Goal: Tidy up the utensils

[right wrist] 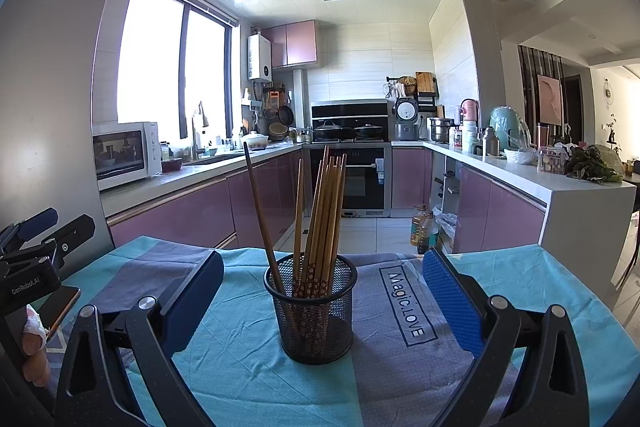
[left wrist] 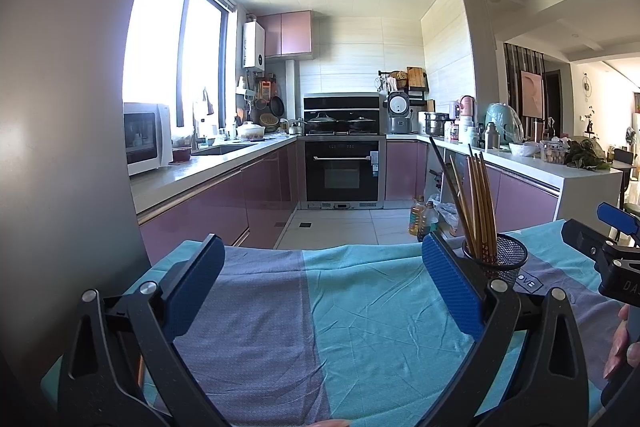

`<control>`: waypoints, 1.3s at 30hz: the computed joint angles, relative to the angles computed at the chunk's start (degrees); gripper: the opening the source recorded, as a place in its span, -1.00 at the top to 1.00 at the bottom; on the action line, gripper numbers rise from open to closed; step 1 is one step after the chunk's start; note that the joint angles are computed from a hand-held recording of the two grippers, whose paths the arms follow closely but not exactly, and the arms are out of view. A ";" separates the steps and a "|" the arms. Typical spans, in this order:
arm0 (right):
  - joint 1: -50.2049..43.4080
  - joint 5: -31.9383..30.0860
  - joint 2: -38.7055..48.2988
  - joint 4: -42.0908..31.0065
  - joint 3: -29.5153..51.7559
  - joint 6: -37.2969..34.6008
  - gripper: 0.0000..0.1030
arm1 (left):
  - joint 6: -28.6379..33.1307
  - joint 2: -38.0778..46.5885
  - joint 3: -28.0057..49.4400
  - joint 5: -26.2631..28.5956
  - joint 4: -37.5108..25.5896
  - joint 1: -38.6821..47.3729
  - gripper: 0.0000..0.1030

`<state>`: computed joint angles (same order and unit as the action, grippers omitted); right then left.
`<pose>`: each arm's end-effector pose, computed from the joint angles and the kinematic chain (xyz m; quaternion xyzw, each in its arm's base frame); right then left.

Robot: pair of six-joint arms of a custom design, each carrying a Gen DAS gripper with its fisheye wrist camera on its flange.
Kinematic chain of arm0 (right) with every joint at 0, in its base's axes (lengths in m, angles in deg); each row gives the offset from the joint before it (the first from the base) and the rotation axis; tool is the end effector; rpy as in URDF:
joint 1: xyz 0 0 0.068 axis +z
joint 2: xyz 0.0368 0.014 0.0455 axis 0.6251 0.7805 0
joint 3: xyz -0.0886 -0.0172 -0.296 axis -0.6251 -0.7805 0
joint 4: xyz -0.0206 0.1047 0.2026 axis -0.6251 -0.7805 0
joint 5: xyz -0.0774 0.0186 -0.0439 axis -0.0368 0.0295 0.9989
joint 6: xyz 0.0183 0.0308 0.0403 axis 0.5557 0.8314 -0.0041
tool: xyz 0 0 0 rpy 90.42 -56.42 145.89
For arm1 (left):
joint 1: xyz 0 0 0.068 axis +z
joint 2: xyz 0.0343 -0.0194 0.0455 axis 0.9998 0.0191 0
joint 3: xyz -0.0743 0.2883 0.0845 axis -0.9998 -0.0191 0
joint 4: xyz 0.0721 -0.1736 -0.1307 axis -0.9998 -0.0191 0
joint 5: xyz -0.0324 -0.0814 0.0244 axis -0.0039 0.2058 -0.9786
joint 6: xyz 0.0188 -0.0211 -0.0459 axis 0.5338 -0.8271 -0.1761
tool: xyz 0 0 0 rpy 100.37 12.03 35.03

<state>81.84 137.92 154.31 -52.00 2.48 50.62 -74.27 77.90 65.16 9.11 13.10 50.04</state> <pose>0.1659 0.1168 0.2310 0.0966 0.7743 -0.0490 0.6235 0.2331 -0.1707 0.2270 0.1207 0.7603 -0.0817 0.6330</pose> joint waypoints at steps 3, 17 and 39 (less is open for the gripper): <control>-0.01 0.01 0.04 -0.04 0.01 -0.01 -0.87 | 0.01 0.01 -0.01 -0.04 0.04 -0.02 -0.89; 0.03 0.22 0.49 0.65 -0.25 0.47 -0.87 | 0.10 -0.20 0.33 0.19 -0.57 0.32 -0.89; 0.23 0.54 0.57 0.19 0.23 0.61 -0.87 | 0.19 -0.30 0.38 0.28 -0.72 0.32 -0.89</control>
